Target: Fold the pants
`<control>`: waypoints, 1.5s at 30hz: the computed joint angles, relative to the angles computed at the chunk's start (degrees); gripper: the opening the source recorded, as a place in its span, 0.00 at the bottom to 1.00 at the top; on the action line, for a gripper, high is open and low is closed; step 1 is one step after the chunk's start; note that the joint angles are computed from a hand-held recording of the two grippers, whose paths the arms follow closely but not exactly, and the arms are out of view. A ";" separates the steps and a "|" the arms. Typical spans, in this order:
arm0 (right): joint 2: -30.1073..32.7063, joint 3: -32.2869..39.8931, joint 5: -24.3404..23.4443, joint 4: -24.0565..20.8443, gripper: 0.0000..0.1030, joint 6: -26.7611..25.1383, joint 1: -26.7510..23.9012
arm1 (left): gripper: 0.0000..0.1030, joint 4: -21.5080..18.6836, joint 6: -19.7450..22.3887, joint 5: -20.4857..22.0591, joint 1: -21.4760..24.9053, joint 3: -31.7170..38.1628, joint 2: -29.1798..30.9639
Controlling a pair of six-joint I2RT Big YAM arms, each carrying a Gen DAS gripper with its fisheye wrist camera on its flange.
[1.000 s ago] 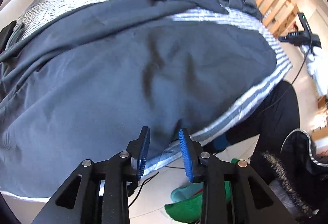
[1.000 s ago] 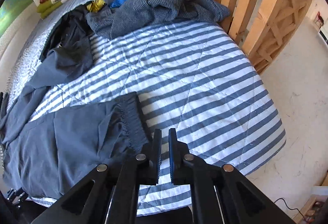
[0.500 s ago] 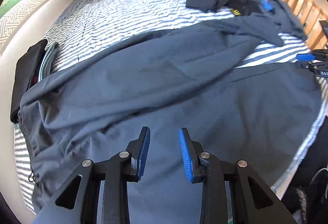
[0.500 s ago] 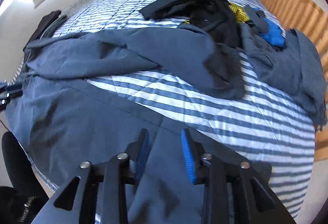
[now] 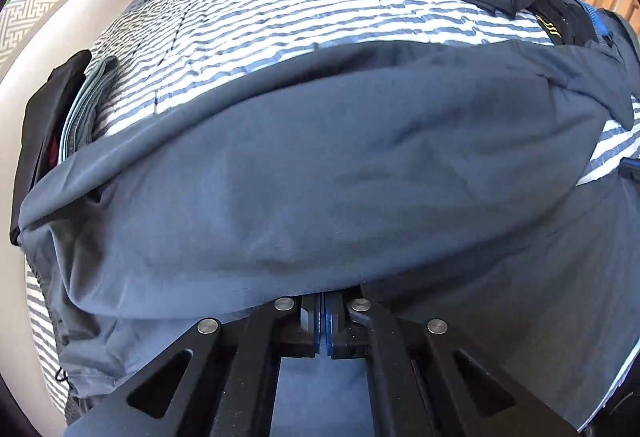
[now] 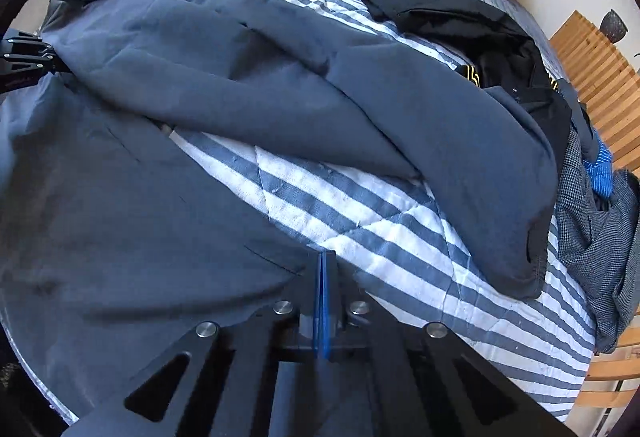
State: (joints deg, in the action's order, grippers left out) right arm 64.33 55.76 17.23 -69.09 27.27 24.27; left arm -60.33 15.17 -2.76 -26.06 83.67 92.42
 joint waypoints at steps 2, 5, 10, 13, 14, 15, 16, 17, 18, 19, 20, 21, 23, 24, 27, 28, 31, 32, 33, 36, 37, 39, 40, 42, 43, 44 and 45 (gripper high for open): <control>-0.90 -0.16 -0.41 0.77 0.00 -0.69 -1.68 | 0.00 1.90 1.07 -1.93 0.01 -0.25 0.49; -0.07 0.09 1.73 0.70 0.00 -0.58 -3.48 | 0.00 1.80 0.11 -2.79 0.79 1.95 2.63; -0.79 0.10 -4.35 1.80 0.00 -1.95 -7.56 | 0.08 0.09 1.96 3.87 2.97 2.66 0.61; -3.31 0.04 -5.77 2.18 0.06 -3.34 -6.16 | 0.19 -1.63 4.38 6.76 4.47 1.67 -1.90; -3.77 0.01 -6.94 2.41 0.09 -4.12 -5.69 | 0.19 -1.84 4.61 6.30 4.75 0.92 -3.17; -3.89 0.00 -7.82 2.68 0.17 -4.83 -5.13 | 0.19 -2.04 4.31 6.35 5.40 0.27 -4.34; -3.47 0.15 -7.33 2.41 0.24 -5.04 -4.16 | 0.19 -2.66 3.51 7.17 6.37 -0.17 -5.55; -2.74 0.36 -6.00 1.94 0.24 -5.00 -3.06 | 0.19 -3.20 2.38 8.10 7.52 -0.56 -6.90; -2.20 0.44 -5.67 1.67 0.24 -5.21 -2.36 | 0.19 -3.41 1.14 8.43 8.84 -0.88 -8.20; -1.80 0.56 -6.14 1.67 0.24 -5.44 -1.95 | 0.19 -3.71 -0.07 8.62 10.25 -1.05 -9.44; -1.58 0.63 -6.70 1.87 0.24 -5.74 -1.92 | 0.19 -3.87 -0.83 8.80 11.60 -1.10 -10.68; -1.26 0.90 -6.98 1.91 0.24 -5.95 -1.71 | 0.19 -3.77 -1.47 8.69 13.01 -1.08 -11.93; -0.59 1.55 -6.34 2.16 0.24 -6.28 -1.12 | 0.19 -4.08 -2.48 8.41 15.50 -0.09 -13.98; -0.39 1.85 -6.00 2.26 0.24 -6.24 -1.01 | 0.19 -4.38 -2.78 8.38 16.64 1.12 -14.49; -1.01 2.52 -5.14 1.96 0.25 -5.36 -1.44 | 0.22 -5.19 -1.48 8.17 18.41 5.71 -14.57; -1.41 2.75 -4.61 1.87 0.27 -5.08 -1.98 | 0.24 -5.01 -0.93 7.15 18.27 7.36 -14.01; -2.69 3.10 -3.44 2.00 0.43 -3.49 -5.67 | 0.47 -8.19 0.50 9.31 17.66 12.82 -10.13; -3.34 3.00 -3.33 2.04 0.45 -2.45 -7.38 | 0.49 -9.41 0.71 10.23 17.01 13.87 -8.81; -3.85 2.88 -4.01 2.25 0.45 -1.88 -9.06 | 0.49 -9.94 1.28 10.29 16.20 14.21 -7.72; -4.81 2.30 -8.26 2.16 0.45 -1.66 -13.33 | 0.49 -9.69 5.05 8.93 12.34 11.43 -5.98; -5.17 1.93 -9.24 1.83 0.45 -2.06 -13.69 | 0.49 -9.73 6.07 8.62 10.95 10.03 -5.46; -5.43 1.30 -9.18 1.11 0.45 -2.91 -13.27 | 0.49 -9.58 7.12 8.02 8.43 7.37 -4.85; -5.63 1.01 -9.09 0.79 0.45 -3.27 -12.79 | 0.49 -9.27 7.43 7.55 7.01 5.78 -4.95; -6.69 0.22 -9.69 0.52 0.45 -3.60 -11.63 | 0.49 -8.60 8.00 6.87 4.92 3.07 -5.08; -7.29 -0.20 -10.33 0.33 0.45 -3.60 -11.04 | 0.49 -8.47 8.19 7.29 4.25 1.77 -5.16; -8.00 -0.49 -10.49 -0.02 0.45 -3.37 -10.17 | 0.49 -8.48 8.30 7.48 3.61 0.48 -5.24; -8.73 -0.89 -10.70 -0.07 0.45 -3.22 -9.24 | 0.49 -8.64 8.75 7.22 3.00 -0.62 -5.09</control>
State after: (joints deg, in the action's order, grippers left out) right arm 55.60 54.87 6.53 -69.16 24.05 15.03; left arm -68.97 23.92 4.46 -23.06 83.05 87.33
